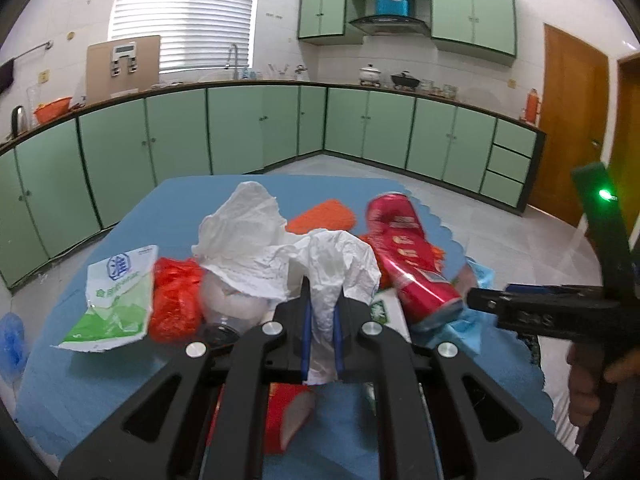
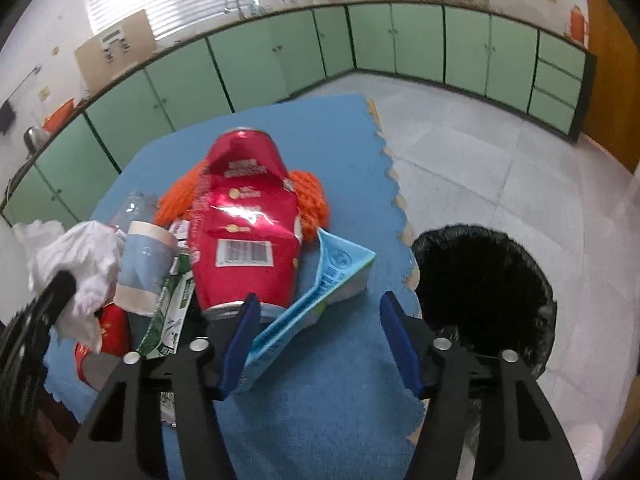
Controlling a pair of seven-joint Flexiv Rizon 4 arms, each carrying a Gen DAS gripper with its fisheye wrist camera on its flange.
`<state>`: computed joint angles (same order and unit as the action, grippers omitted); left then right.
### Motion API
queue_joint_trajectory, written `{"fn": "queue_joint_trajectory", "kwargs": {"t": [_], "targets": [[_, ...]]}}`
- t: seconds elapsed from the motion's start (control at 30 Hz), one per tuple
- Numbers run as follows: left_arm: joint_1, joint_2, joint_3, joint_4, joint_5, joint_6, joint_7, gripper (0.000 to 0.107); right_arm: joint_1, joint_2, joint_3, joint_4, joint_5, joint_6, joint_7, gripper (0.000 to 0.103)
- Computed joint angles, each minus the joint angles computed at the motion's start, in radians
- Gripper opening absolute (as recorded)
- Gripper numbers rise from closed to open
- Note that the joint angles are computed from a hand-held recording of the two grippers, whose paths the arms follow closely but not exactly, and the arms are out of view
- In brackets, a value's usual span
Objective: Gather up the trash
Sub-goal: 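Grasp the light blue paper packet with the right gripper while the left holds the tissue, then carry tissue and packet over the black bin and open both grippers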
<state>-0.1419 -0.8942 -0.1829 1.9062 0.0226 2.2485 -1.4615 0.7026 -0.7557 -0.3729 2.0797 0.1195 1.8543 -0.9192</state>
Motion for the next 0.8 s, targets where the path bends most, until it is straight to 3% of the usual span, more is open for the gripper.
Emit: {"fn": "queue_joint_trajectory", "kwargs": {"t": [0.1,0.33,0.5,0.57,0.63,0.8], "targets": [[-0.005,-0.008,-0.003,-0.004,0.004,-0.007,0.004,0.007,-0.029,0.001,0.021,-0.013,-0.021,-0.036,0.004,0.038],[-0.002,-0.019,-0.011,-0.015,0.007,-0.023,0.002,0.007,-0.117,0.0,0.102,-0.027,-0.066,-0.034,0.016,0.032],[0.009,-0.02,-0.023,-0.025,0.023,-0.039,0.004,0.007,-0.205,-0.001,0.197,-0.041,-0.091,0.012,0.011,0.017],[0.015,-0.019,-0.029,-0.027,0.032,-0.041,0.003,0.007,-0.174,0.005,0.169,-0.033,-0.075,0.022,0.004,0.007],[0.015,-0.017,-0.033,-0.029,0.039,-0.034,0.002,0.007,-0.111,0.013,0.104,-0.015,-0.049,0.021,-0.008,0.006],[0.022,-0.01,-0.052,-0.031,0.07,-0.032,-0.003,0.007,-0.054,0.041,0.043,0.024,0.002,0.038,-0.026,0.006]]}}
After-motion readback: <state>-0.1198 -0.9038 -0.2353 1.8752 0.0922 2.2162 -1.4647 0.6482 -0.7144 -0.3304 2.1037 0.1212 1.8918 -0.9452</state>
